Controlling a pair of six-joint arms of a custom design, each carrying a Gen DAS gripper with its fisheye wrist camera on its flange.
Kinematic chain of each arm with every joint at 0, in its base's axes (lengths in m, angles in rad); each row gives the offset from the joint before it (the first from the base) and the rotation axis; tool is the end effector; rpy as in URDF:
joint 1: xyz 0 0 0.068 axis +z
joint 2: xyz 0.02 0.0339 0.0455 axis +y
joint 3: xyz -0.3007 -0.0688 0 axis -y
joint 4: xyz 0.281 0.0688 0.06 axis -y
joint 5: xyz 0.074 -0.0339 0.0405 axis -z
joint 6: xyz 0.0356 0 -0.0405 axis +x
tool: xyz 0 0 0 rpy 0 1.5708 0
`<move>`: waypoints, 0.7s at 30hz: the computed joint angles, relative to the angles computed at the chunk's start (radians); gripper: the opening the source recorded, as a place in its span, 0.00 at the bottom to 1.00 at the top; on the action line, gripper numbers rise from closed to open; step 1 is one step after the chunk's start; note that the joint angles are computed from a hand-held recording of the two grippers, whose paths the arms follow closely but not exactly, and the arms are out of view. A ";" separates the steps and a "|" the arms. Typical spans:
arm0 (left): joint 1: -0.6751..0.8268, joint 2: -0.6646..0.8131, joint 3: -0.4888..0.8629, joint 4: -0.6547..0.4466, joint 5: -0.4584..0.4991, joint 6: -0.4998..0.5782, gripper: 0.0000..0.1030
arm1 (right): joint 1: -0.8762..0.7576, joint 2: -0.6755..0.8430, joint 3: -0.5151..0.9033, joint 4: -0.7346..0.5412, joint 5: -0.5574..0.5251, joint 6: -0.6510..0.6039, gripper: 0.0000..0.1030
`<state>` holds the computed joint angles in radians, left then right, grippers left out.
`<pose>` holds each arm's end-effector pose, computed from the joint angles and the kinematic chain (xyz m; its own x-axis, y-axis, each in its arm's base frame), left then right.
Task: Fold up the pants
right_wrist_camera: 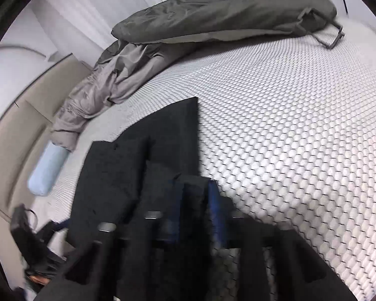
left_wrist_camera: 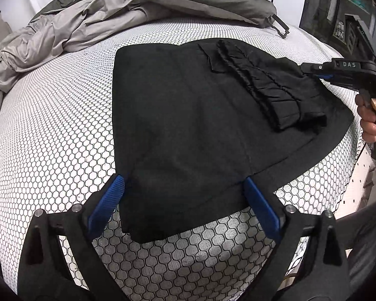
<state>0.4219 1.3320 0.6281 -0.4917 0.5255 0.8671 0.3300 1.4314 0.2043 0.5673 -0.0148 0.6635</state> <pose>0.2266 0.0821 0.1720 -0.6915 0.4126 -0.5930 0.5265 0.8499 -0.0226 0.2042 0.0705 0.0998 -0.6632 0.4238 -0.6169 0.0932 0.8646 0.4938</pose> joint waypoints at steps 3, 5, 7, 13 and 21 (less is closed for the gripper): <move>-0.006 0.009 0.004 0.007 -0.003 -0.003 0.93 | 0.003 -0.060 0.006 -0.072 0.050 -0.061 0.07; -0.002 0.016 0.008 0.005 -0.001 0.001 0.93 | -0.006 -0.021 0.053 -0.187 0.155 -0.061 0.05; 0.006 0.017 0.013 -0.004 0.002 0.007 0.93 | -0.037 0.027 0.085 -0.260 0.158 -0.038 0.06; 0.065 -0.024 0.055 -0.118 0.074 0.061 0.92 | 0.248 -0.278 0.096 -0.457 0.354 -0.054 0.27; 0.125 0.018 0.105 -0.126 0.075 0.071 0.92 | 0.667 0.015 0.346 -0.539 0.492 -0.146 0.53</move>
<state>0.5466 1.3496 0.7336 -0.6173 0.6005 0.9384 0.9969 1.4467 0.5506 0.0281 0.4773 0.5177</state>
